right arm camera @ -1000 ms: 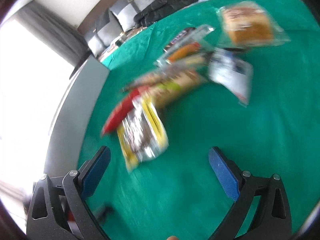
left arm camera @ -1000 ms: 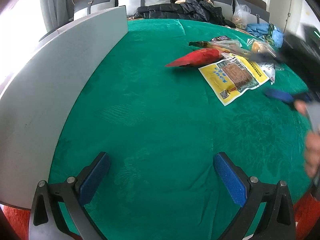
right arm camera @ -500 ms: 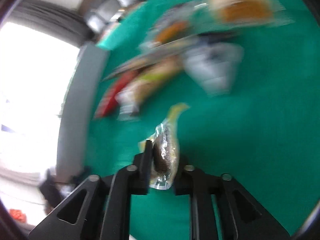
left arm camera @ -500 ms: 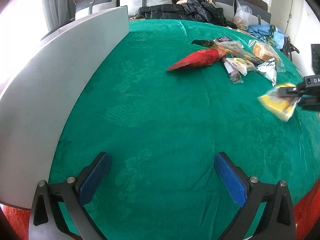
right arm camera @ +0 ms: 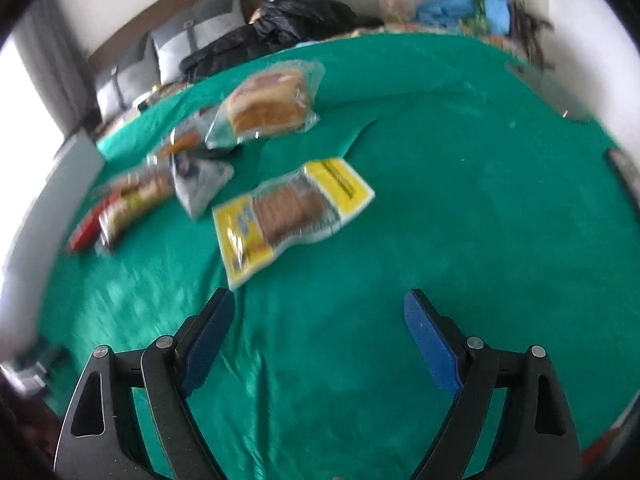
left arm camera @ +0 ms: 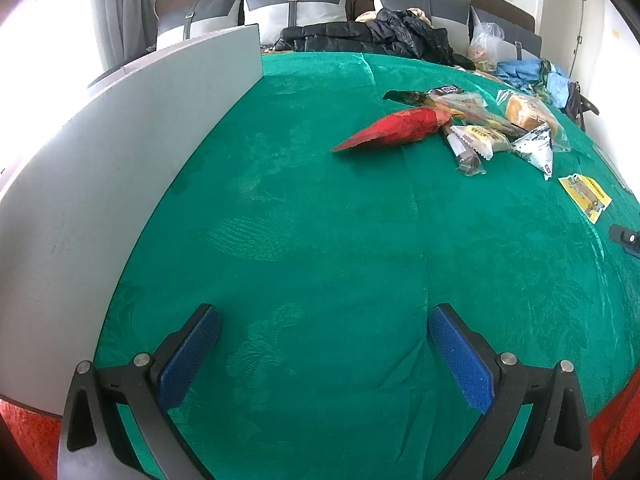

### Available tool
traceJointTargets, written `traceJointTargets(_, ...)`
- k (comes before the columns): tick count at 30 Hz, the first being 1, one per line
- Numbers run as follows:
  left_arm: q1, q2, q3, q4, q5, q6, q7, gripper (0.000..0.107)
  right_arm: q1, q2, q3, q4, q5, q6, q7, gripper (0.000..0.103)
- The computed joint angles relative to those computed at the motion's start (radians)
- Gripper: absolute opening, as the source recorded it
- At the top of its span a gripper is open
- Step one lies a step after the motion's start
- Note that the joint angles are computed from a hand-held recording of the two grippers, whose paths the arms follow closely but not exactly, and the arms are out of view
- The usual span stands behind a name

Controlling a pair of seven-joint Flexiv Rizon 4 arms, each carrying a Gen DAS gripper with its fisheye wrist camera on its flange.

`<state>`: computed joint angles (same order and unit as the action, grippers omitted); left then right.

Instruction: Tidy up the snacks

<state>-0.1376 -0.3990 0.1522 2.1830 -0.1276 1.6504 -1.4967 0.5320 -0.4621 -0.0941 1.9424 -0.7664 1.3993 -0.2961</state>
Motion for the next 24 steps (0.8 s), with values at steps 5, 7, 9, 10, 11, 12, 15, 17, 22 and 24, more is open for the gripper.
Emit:
traceJointTargets(5,-0.001,0.0,0.001,0.003,0.002,0.009,0.0,0.103,0.005,-0.018,0.028,-0.055,-0.027,-0.147,-0.085,0.091)
traceJointTargets(7,0.004,0.001,-0.004,0.004,0.001,0.008,0.004,0.103,0.017,-0.027,-0.004,-0.051,-0.091,-0.114,-0.036,0.094)
traceJointTargets(9,0.002,-0.001,-0.005,0.004,0.0,0.017,0.001,0.103,0.02,-0.027,-0.015,-0.045,-0.129,-0.109,-0.002,0.095)
traceJointTargets(10,-0.005,-0.004,0.001,0.005,-0.001,0.025,-0.004,0.103,0.013,-0.027,-0.009,-0.045,-0.133,-0.109,0.001,0.095)
traceJointTargets(11,-0.013,-0.008,0.007,0.002,-0.004,0.027,-0.008,0.103,0.009,-0.026,-0.007,-0.041,-0.142,-0.104,0.008,0.096)
traceJointTargets(12,-0.024,-0.01,0.017,0.001,-0.005,0.031,-0.013,0.103,0.007,-0.027,-0.003,-0.042,-0.147,-0.105,0.012,0.096)
traceJointTargets(15,-0.047,-0.014,0.039,-0.004,-0.009,0.03,-0.02,0.103,-0.002,-0.043,0.01,-0.062,-0.142,-0.113,0.005,0.097)
traceJointTargets(17,-0.048,-0.014,0.04,-0.004,-0.009,0.028,-0.019,0.103,-0.003,-0.046,0.014,-0.069,-0.14,-0.119,0.004,0.097)
traceJointTargets(22,-0.052,-0.015,0.044,-0.006,-0.011,0.025,-0.021,0.103,-0.006,-0.046,0.016,-0.069,-0.141,-0.118,0.003,0.098)
traceJointTargets(24,-0.062,-0.014,0.054,-0.015,-0.014,0.004,-0.026,0.103,-0.006,-0.046,0.017,-0.068,-0.141,-0.117,0.003,0.098)
